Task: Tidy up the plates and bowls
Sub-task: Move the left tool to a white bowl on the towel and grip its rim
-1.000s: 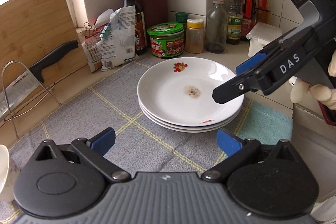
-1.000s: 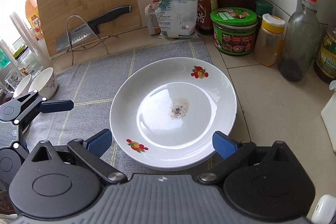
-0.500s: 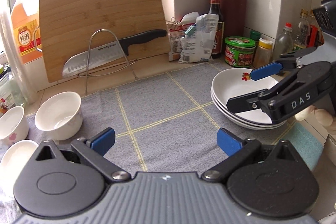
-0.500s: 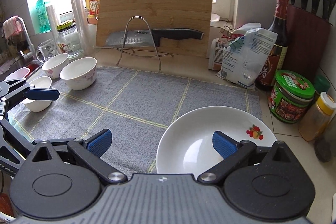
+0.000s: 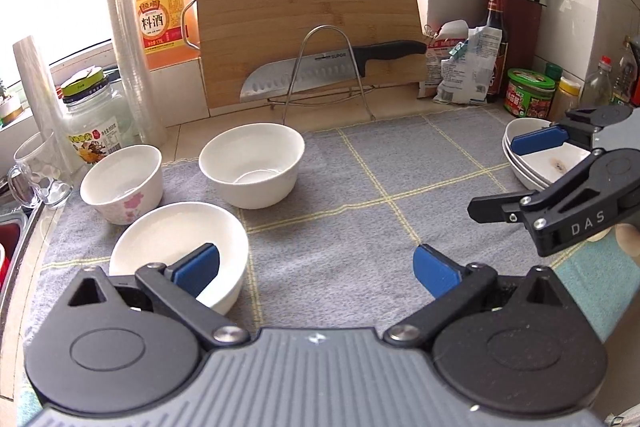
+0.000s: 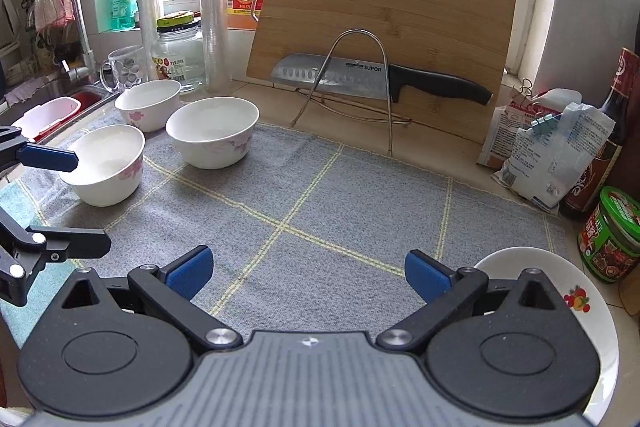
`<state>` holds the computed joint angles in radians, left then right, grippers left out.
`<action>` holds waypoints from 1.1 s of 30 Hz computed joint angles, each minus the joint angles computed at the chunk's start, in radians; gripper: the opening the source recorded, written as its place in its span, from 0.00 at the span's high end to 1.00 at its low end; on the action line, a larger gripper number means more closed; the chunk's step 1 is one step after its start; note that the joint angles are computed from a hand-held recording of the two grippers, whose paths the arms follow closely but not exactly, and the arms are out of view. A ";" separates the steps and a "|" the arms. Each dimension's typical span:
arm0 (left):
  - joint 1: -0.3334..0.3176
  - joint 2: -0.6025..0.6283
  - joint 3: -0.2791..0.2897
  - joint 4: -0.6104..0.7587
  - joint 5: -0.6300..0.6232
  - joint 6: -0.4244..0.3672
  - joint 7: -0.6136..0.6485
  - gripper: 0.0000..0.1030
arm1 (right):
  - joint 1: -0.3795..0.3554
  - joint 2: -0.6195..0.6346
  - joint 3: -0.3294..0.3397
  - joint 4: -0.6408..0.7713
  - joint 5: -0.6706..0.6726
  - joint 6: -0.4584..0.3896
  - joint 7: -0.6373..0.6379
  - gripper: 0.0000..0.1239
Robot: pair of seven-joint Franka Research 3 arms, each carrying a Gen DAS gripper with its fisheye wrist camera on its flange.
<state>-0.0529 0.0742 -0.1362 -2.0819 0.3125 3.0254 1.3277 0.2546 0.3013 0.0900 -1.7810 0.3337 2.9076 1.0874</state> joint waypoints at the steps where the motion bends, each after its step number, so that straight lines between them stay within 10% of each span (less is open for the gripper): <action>1: 0.014 -0.002 -0.004 -0.004 -0.030 0.005 0.041 0.01 | 0.024 0.004 -0.012 0.002 -0.024 0.003 0.027 0.17; 12: 0.149 0.046 -0.038 0.071 -0.452 -0.062 0.531 0.01 | 0.168 0.099 -0.033 0.101 -0.210 -0.033 0.227 0.17; 23: 0.204 0.179 -0.052 0.255 -0.476 -0.214 0.635 0.04 | 0.226 0.227 -0.020 0.280 -0.247 -0.105 0.221 0.17; 33: 0.226 0.235 -0.076 0.343 -0.530 -0.335 0.721 0.27 | 0.201 0.327 0.045 0.423 -0.157 -0.168 0.089 0.19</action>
